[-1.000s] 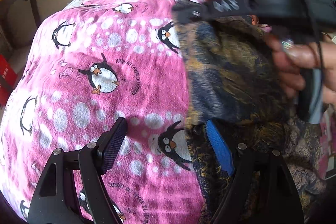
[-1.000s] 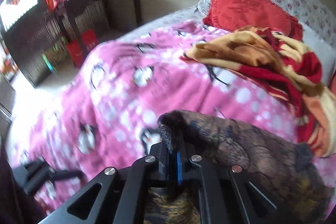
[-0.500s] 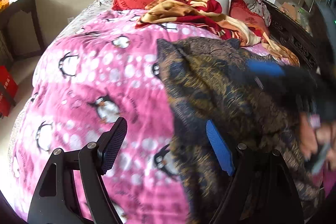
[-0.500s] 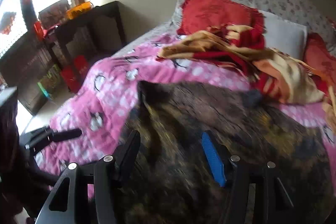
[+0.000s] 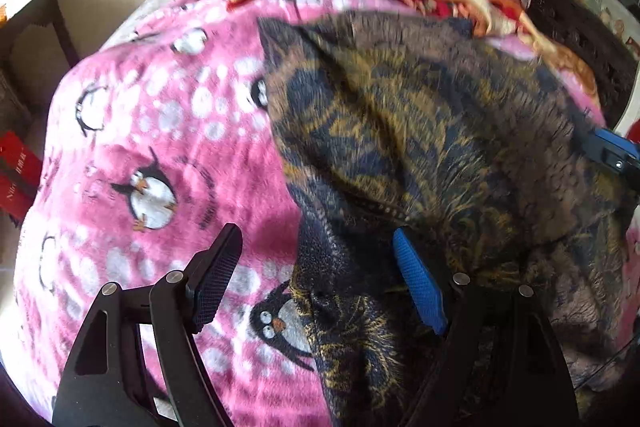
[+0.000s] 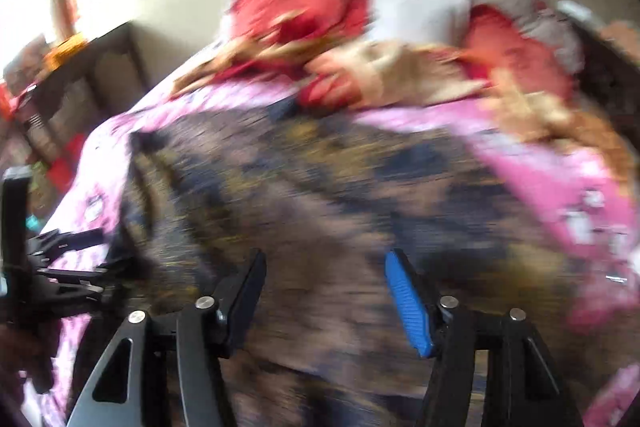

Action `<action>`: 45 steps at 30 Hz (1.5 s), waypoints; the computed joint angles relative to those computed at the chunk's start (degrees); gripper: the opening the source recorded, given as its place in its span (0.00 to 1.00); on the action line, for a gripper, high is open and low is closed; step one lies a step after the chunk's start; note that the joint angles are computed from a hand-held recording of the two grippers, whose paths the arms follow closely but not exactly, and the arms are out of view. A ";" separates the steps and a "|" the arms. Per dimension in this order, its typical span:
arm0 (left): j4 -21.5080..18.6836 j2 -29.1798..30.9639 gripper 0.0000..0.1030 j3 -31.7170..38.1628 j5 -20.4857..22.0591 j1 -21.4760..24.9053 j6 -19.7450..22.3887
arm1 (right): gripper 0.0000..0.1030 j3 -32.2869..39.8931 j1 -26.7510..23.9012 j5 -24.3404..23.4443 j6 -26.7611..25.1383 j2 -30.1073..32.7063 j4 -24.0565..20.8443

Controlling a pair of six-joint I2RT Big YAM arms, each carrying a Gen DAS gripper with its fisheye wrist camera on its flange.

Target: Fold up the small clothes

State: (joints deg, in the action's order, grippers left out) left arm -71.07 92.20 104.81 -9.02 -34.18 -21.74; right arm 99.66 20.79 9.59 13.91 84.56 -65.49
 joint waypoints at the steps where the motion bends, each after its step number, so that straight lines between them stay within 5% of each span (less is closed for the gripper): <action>1: 0.84 -0.58 0.76 -0.41 0.23 0.09 0.07 | 0.64 -0.95 -0.99 2.51 0.25 -1.35 -0.30; 5: 2.37 -1.94 0.76 -0.78 0.27 -0.39 -0.16 | 0.64 -3.45 -6.00 12.43 3.55 -4.13 -3.27; 8: 1.67 -1.02 0.76 0.37 -0.01 -1.37 -0.27 | 0.64 -1.12 -9.45 14.89 8.63 -1.47 -9.56; 10: 1.08 -0.21 0.76 1.03 -0.53 -2.05 -0.17 | 0.64 -1.54 -11.20 13.37 10.51 -1.65 -9.61; 12: 0.51 0.67 0.76 1.79 -1.03 -2.61 0.24 | 0.47 -3.66 -13.11 6.19 10.66 -3.12 -5.07; 13: 0.44 1.25 0.76 2.26 -1.34 -2.78 0.52 | 0.19 -4.07 -13.67 2.78 10.66 -3.20 -3.49; 16: 0.09 2.36 0.76 3.09 -2.45 -3.25 0.75 | 0.13 -3.52 -12.28 5.13 10.19 -3.10 -3.16; 19: -0.26 3.25 0.76 3.59 -2.44 -3.41 0.60 | 0.13 -3.26 -10.90 10.71 8.73 -2.30 -3.90; 24: -0.73 3.96 0.76 4.37 -3.20 -3.93 0.36 | 0.14 -4.23 -11.95 8.45 8.37 -3.34 -4.70; 28: -1.32 4.11 0.76 5.43 -3.78 -4.57 0.26 | 0.49 -8.28 -11.13 6.08 7.84 -8.47 -2.11; 36: -2.39 4.73 0.76 8.95 -3.02 -6.63 0.10 | 0.49 -11.71 -9.89 3.02 7.49 -6.46 -4.16; 40: -2.33 5.65 0.76 10.51 -1.80 -7.97 0.98 | 0.50 -11.72 -11.74 -0.22 7.65 -9.90 -4.08; 45: -3.93 9.51 0.76 14.60 0.63 -9.22 1.96 | 0.61 -12.47 -17.09 3.07 6.51 -16.16 -6.19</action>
